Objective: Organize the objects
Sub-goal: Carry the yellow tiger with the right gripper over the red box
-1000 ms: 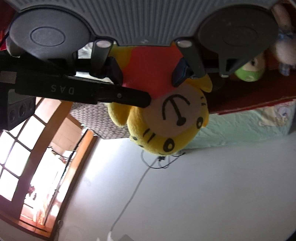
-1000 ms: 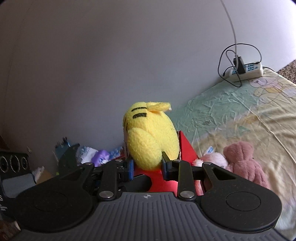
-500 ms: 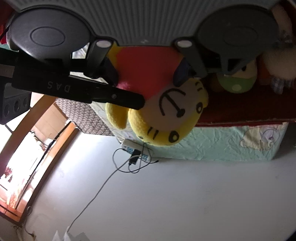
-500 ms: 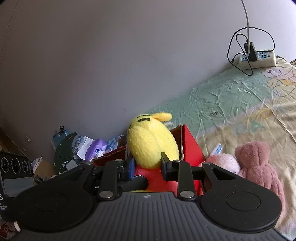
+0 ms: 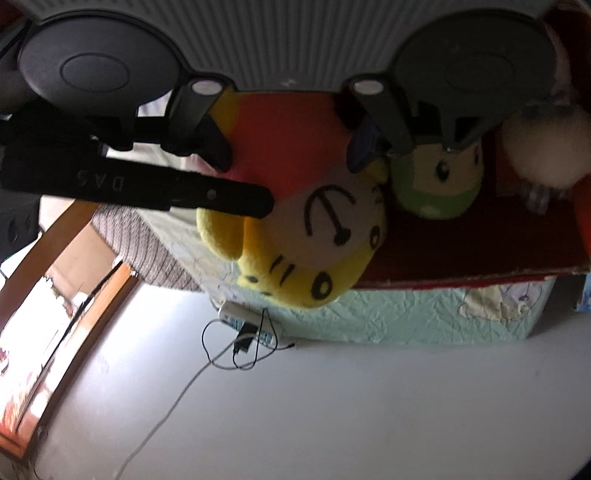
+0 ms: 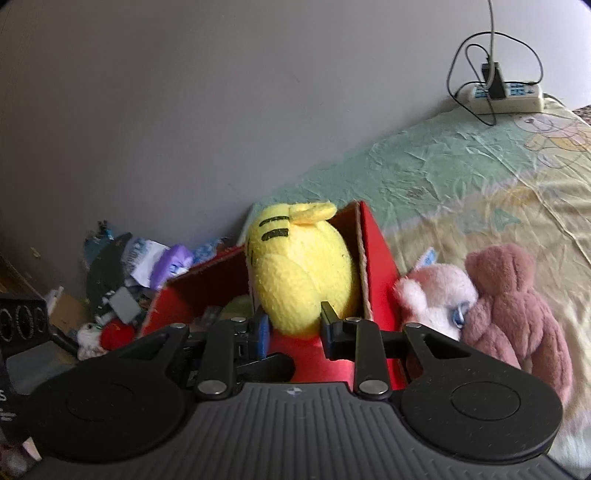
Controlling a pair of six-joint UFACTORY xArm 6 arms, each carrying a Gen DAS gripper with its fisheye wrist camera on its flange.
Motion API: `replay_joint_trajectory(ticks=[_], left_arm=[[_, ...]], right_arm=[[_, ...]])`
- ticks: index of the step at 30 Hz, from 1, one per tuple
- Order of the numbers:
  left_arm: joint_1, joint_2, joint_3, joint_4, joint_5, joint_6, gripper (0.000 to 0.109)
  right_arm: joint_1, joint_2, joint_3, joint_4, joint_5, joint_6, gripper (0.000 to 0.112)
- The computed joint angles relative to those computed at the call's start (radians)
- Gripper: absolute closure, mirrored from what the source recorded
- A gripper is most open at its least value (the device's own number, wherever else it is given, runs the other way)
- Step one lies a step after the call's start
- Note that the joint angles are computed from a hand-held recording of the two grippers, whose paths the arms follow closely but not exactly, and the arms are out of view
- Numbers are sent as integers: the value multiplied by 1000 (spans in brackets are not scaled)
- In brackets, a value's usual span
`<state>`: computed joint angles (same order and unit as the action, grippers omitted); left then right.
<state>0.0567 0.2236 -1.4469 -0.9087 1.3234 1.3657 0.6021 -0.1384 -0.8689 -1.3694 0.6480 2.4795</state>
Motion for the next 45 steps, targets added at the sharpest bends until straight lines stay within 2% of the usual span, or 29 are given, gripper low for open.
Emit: replay_joint_trajectory(ticks=[2,5,9,12,13,14,17,19,26,32,38,45], left_arm=[[-6,-1,10,13,-22,14,36],[-22,28,-16,33,-40,-3,36],[-26,52,-44,47,-26,1,35],[-33,58,-50,55,-35,21,34],[-38,59,-49,63,-41,24,34],[-43,60,-47,70,-46,25,34],[-51,61,-40,83,-57,28,32],[-53,67,-49,86,-48,24,32],[-61,79,-63,99,-36,25,31],[-81,70,-49,106,-66,26,27],[-95,59,-35,122,-105,13,20],[-111,39,-10,144,-164,11,14]], right_arm=[[-1,17,-10,48,12,-20,82],[6,9,0,31,22,40,77],[38,-24,9,6,105,82,75],[64,-32,5,-40,192,121,77],[62,-28,-2,-56,197,121,85],[57,-17,-14,-70,195,111,93],[35,23,-49,-68,183,57,98],[13,44,-56,-72,144,71,98],[-11,87,-82,-17,127,-20,100],[-15,86,-54,-74,115,30,101],[-30,71,-8,-176,80,188,103],[-21,68,-1,-206,89,170,103]])
